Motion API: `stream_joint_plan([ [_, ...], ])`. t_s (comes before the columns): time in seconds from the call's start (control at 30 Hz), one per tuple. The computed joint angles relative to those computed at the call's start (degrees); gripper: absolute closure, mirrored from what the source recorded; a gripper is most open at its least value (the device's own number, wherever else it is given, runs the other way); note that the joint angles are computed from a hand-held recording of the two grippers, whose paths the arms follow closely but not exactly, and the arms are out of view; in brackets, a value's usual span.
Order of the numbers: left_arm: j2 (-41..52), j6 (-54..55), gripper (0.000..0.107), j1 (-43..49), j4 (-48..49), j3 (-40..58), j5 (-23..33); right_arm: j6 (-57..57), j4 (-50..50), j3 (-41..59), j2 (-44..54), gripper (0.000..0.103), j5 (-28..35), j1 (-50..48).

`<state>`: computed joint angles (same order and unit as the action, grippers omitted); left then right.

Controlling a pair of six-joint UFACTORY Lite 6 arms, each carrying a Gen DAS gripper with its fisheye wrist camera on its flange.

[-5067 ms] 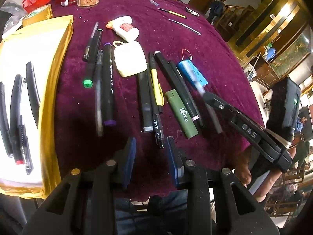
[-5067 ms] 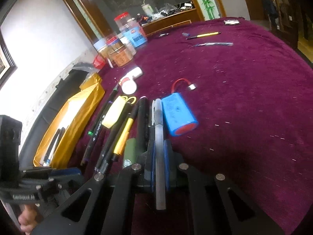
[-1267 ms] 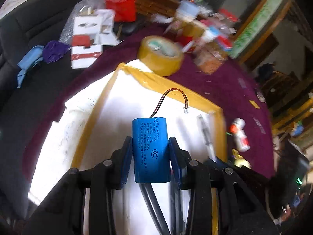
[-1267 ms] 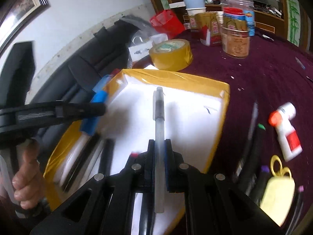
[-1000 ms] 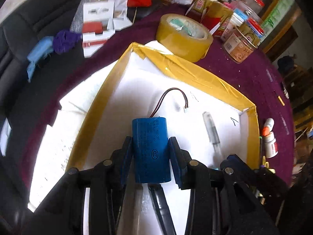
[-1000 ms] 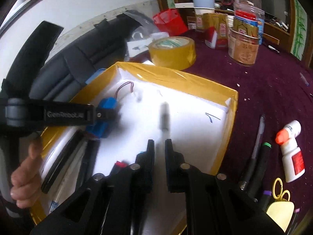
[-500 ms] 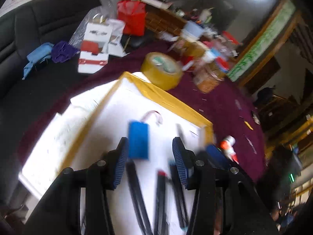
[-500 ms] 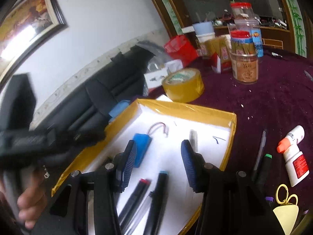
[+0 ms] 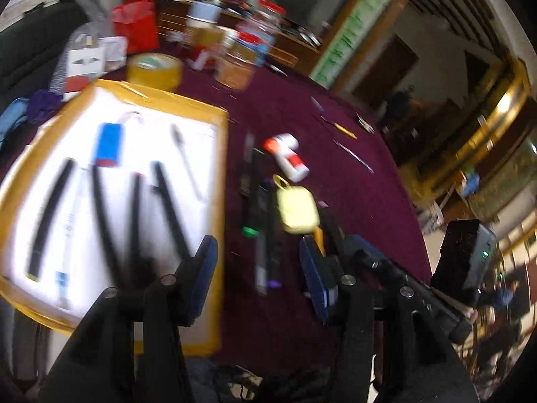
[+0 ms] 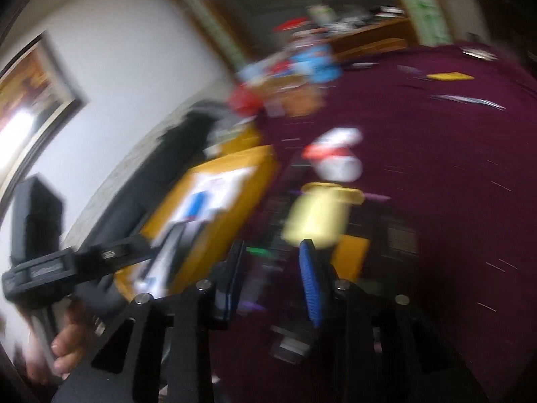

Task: Organize rigid objects
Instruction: 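Move both tools back over the pile of pens, then grasp a gold-banded black pen with the right tool while the left tool grasps a white-capped black marker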

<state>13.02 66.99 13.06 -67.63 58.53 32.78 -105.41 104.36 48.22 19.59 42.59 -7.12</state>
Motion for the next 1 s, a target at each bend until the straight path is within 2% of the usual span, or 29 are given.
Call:
stream_joint_plan([
  [0.1, -0.4, -3.7, 0.058, -4.9, 1.9, -1.1, -1.1, 1.8, -3.3, 0.3, 1.1, 0.091, -6.8, -4.1],
  [0.3, -5.5, -6.0, 0.058, -10.0, 3.5, -6.8, -3.6, 6.6, -10.4, 8.1, 8.0, 0.092, -13.4, -1.6],
  [0.37, -6.5, -6.6, 0.058, -10.5, 3.5, -8.0, -4.3, 7.6, -10.9, 10.5, 9.2, 0.092, -17.5, 0.1],
  [0.47, -6.4, -8.6, 0.058, -10.8, 5.4, -8.4, -4.3, 14.0, -18.4, 14.5, 11.8, 0.092, -17.4, 0.7],
  [0.57, -5.5, -9.2, 0.058, -11.5, 6.1, -8.0, -4.9, 11.7, -19.9, 13.2, 10.6, 0.092, -21.1, 2.2],
  [0.7, -3.2, -10.8, 0.058, -13.5, 6.6, -6.3, -4.9, 3.5, -12.7, 8.5, 7.6, 0.095, -22.9, 1.2],
  [0.77, -1.2, -12.7, 0.058, -14.9, 8.1, -4.3, -4.5, -2.0, -6.1, 5.0, 5.3, 0.095, -23.7, -1.4],
  [0.83, 0.9, -15.4, 0.058, -16.5, 9.9, -2.0, -4.9, -2.7, -4.2, 2.8, 3.6, 0.095, -23.3, -4.7],
  [0.93, 7.0, -20.9, 0.058, -20.3, 14.5, 5.3, -4.9, -1.5, -4.7, 4.0, 5.3, 0.095, -19.5, -8.8],
  [1.0, 13.7, -25.7, 0.058, -23.6, 20.0, 13.7, -3.5, -4.2, -1.5, 3.4, 5.4, 0.095, -18.3, -9.4],
])
